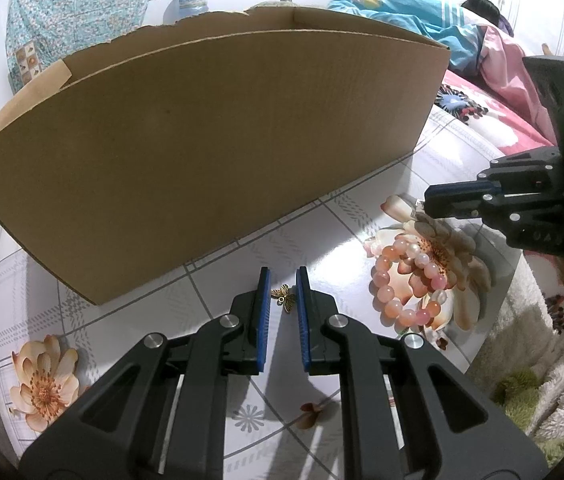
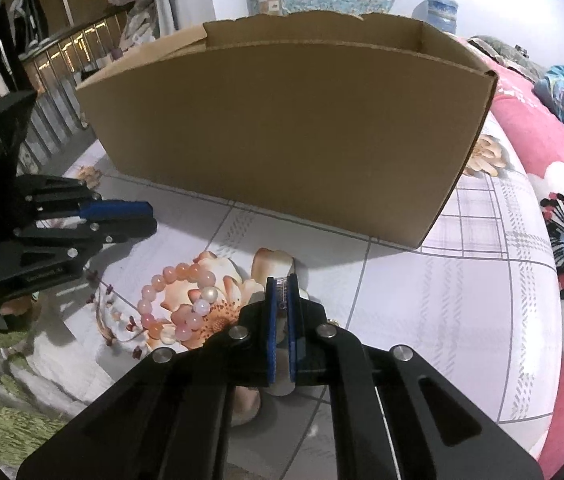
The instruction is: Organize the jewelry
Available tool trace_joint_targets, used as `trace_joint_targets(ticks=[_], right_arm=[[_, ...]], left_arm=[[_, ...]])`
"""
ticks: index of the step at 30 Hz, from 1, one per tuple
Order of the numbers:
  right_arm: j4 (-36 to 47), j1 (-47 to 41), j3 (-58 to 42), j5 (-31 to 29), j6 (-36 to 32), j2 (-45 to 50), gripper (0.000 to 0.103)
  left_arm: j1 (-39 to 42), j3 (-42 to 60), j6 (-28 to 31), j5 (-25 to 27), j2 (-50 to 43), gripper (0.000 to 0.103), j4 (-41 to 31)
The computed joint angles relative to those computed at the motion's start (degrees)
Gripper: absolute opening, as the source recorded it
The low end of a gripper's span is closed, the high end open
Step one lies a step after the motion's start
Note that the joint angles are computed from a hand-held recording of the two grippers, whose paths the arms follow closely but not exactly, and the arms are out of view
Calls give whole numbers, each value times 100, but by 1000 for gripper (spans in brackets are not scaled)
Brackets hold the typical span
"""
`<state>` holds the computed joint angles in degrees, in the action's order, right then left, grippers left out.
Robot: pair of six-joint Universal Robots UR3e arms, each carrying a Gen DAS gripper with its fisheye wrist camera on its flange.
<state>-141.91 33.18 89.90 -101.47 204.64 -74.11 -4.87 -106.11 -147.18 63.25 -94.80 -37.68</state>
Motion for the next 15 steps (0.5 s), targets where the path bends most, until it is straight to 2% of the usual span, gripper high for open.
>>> trace_joint_targets(ticks=[9, 15], right_arm=[[-242, 68, 150, -77, 111, -233, 5], [-656, 161, 280, -175, 26, -457, 5]], left_arm=[[188, -101, 115, -269, 241, 11, -47], [389, -222, 225, -538, 792, 12, -289]])
